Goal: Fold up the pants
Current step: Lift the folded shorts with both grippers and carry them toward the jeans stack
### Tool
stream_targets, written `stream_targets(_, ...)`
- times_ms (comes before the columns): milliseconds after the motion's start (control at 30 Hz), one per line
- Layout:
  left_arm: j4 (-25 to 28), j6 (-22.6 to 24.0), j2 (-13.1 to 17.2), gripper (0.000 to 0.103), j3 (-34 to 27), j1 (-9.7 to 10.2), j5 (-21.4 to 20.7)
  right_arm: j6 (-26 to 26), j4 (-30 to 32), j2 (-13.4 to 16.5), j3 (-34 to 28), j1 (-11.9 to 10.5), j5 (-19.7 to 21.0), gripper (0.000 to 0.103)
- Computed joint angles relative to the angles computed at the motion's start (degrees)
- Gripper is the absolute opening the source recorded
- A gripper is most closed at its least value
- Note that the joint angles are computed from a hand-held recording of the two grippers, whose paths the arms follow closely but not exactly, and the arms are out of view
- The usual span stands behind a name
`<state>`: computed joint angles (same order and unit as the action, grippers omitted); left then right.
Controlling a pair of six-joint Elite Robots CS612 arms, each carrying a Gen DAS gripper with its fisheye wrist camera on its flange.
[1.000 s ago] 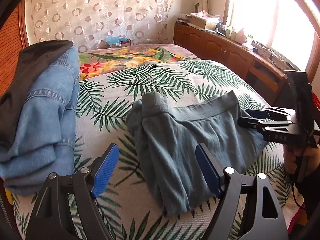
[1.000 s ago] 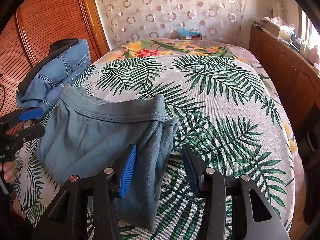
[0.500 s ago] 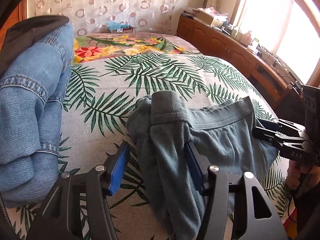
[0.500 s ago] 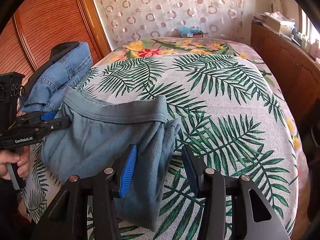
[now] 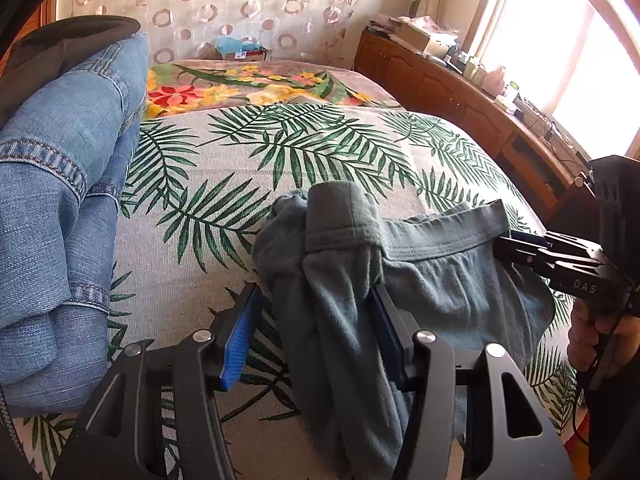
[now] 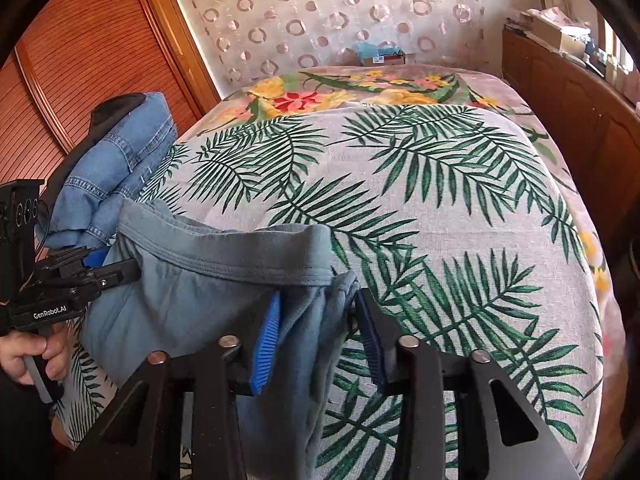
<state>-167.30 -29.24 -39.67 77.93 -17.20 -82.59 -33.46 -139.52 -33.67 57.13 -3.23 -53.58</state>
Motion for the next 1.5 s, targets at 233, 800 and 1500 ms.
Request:
stream_targets(233, -2.19, 1.55, -0.32, 0.020, 0.83, -0.35, -0.78, -0.29, 0.58, 0.22, -0.20, -0.08, 1.60, 0.013)
stream_targets(800, -11.62, 5.55, -4.36, 0.014, 5.29, -2.23, 3.89, 0.27, -15.84, -4.39, 9.05, -1.46, 9.18, 0.009)
stream_targets(1500, -17.58, 10.57, -8.83, 0.014, 9.18, -3.11, 12.15, 1.78, -24.12, -5.75, 9.87, -1.64, 14.46, 0.009)
